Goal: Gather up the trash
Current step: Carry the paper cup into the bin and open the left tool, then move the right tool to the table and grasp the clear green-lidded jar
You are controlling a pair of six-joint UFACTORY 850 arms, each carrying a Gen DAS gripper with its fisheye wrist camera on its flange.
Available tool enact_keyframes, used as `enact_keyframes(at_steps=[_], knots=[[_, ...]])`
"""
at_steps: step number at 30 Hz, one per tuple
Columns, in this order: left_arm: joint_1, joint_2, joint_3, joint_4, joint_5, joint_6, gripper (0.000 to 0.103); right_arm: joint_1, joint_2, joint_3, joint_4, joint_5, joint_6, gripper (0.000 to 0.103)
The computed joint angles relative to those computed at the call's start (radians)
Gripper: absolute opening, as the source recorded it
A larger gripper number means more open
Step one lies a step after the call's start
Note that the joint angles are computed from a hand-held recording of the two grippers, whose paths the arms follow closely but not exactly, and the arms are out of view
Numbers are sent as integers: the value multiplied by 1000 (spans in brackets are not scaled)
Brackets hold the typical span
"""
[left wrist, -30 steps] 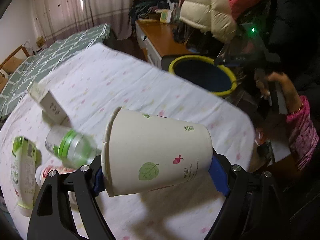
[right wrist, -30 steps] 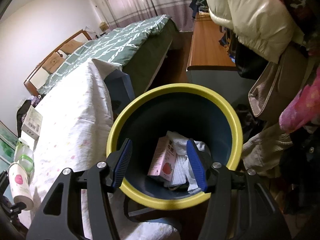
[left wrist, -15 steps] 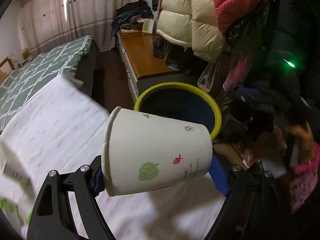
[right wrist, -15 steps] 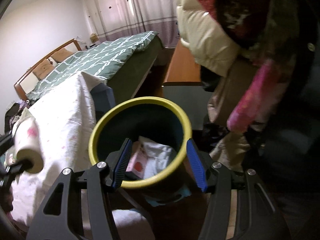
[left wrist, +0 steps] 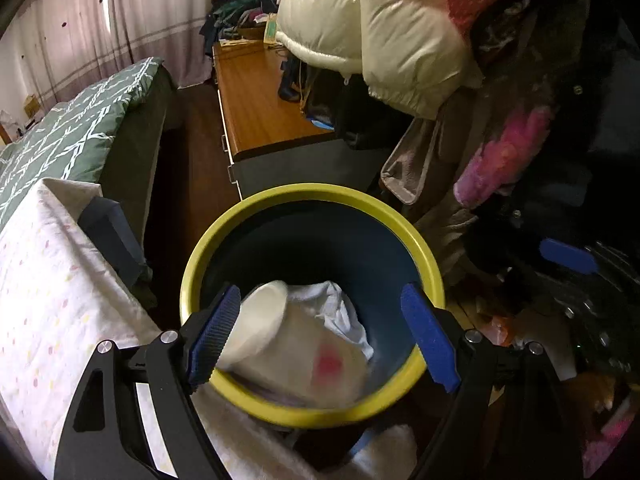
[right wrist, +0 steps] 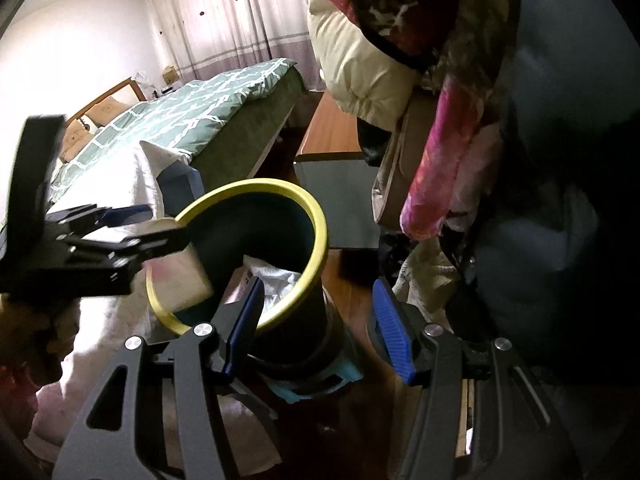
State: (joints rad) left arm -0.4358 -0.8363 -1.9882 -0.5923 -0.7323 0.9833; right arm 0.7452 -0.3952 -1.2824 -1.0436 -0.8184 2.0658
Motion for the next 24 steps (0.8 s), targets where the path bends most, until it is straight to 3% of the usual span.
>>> enact_keyframes(at_steps=[5,13,19,24], knots=[[-10,-24,-37,21,-2,-40,83,2,12,16,2,1,9,54],[48,86,95,-93,40,40,88,13,-8,-19,2,-16,-19,54],[141,200,226,-201,69,96,91,17,-58,-92,25,-8,-83,54],[274,326,386,-373,96,204,95,21,-131,-206,31,23,-171,54]])
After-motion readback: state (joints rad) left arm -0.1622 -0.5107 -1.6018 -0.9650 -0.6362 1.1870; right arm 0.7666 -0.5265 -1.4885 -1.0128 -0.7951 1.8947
